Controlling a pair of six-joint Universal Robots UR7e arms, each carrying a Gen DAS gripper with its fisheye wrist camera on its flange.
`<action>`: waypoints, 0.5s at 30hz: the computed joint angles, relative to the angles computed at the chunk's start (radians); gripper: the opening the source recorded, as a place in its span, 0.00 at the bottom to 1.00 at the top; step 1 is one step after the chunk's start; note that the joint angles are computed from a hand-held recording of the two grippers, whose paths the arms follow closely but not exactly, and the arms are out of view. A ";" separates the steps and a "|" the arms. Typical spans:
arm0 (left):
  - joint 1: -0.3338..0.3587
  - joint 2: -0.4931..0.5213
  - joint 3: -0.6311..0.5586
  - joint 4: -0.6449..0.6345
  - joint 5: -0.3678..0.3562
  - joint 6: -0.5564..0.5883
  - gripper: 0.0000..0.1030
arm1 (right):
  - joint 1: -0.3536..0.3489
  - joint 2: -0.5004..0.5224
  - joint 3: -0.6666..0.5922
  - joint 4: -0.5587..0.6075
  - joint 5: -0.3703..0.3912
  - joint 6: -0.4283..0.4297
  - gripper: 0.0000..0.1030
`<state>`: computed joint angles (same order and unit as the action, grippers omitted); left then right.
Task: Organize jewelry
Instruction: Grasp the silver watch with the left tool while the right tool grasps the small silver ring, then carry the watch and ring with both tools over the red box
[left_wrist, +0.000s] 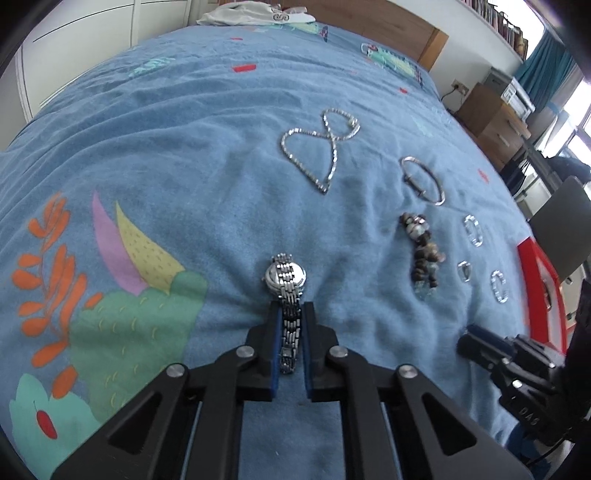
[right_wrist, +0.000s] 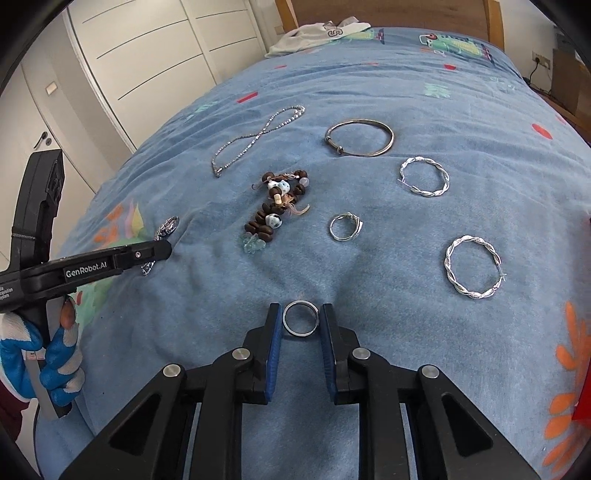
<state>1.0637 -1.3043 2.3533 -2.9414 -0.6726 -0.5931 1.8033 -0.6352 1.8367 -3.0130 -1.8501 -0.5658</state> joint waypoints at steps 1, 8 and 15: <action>-0.009 -0.008 0.006 -0.004 0.003 -0.003 0.08 | 0.000 -0.005 0.006 0.000 0.004 -0.001 0.20; -0.061 -0.051 0.027 0.032 0.039 -0.036 0.08 | 0.001 -0.047 0.041 -0.012 0.029 0.008 0.20; -0.102 -0.091 0.050 0.067 0.059 -0.079 0.08 | 0.014 -0.092 0.072 -0.021 0.034 0.013 0.20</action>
<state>0.9618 -1.3957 2.4031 -2.8742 -0.6137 -0.6718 1.8173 -0.7272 1.9084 -3.0342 -1.8162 -0.5532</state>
